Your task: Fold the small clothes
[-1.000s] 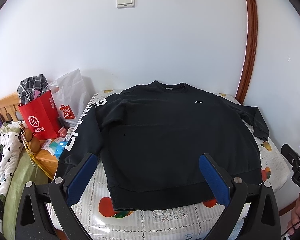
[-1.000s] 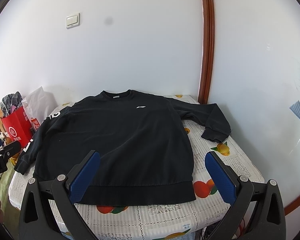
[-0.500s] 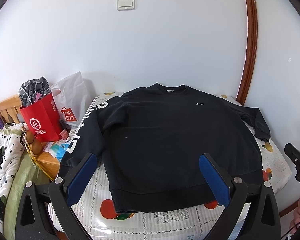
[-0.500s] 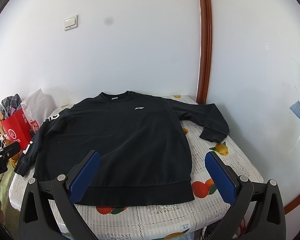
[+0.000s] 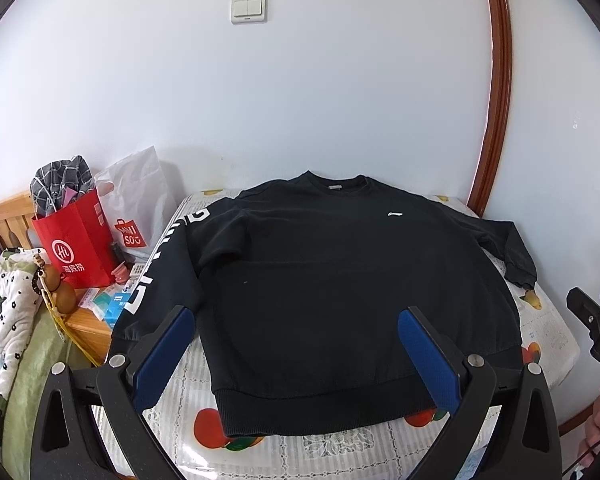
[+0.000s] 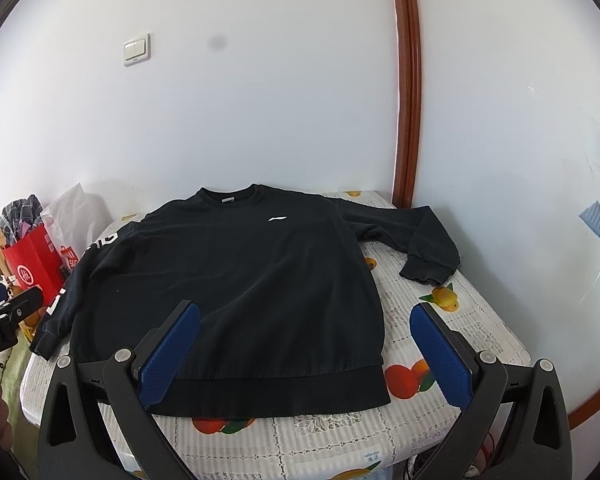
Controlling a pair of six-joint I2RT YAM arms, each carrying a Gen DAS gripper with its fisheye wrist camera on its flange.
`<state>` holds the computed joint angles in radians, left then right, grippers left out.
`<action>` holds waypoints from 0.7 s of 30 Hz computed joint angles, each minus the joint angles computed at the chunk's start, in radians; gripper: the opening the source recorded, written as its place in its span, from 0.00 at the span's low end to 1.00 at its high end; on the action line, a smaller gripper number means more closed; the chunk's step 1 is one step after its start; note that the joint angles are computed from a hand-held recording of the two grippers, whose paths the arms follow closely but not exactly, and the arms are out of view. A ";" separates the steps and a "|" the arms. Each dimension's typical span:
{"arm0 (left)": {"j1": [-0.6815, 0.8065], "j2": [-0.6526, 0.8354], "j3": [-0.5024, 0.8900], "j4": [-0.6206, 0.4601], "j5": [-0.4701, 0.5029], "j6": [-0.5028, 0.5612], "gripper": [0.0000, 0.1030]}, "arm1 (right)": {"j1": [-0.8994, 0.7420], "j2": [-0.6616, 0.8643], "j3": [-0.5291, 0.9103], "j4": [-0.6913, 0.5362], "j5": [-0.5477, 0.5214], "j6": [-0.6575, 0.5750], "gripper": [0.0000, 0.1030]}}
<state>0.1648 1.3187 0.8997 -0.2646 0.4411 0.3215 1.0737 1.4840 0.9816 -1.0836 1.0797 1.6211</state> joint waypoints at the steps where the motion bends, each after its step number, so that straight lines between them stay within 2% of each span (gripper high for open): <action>1: 0.000 0.001 0.003 0.002 0.001 -0.004 1.00 | -0.007 -0.007 -0.003 0.012 -0.003 -0.016 1.00; 4: -0.002 0.019 0.025 -0.001 0.007 -0.012 1.00 | -0.021 -0.019 -0.010 0.032 -0.008 -0.048 1.00; 13: -0.021 0.146 0.089 0.060 -0.010 -0.047 1.00 | -0.138 -0.072 -0.047 0.215 -0.039 -0.299 1.00; 18: -0.036 0.290 0.159 0.063 -0.072 -0.022 0.99 | -0.235 -0.097 -0.116 0.461 -0.120 -0.546 1.00; 21: -0.024 0.385 0.209 0.075 -0.113 -0.028 0.99 | -0.293 -0.060 -0.130 0.588 -0.159 -0.662 1.00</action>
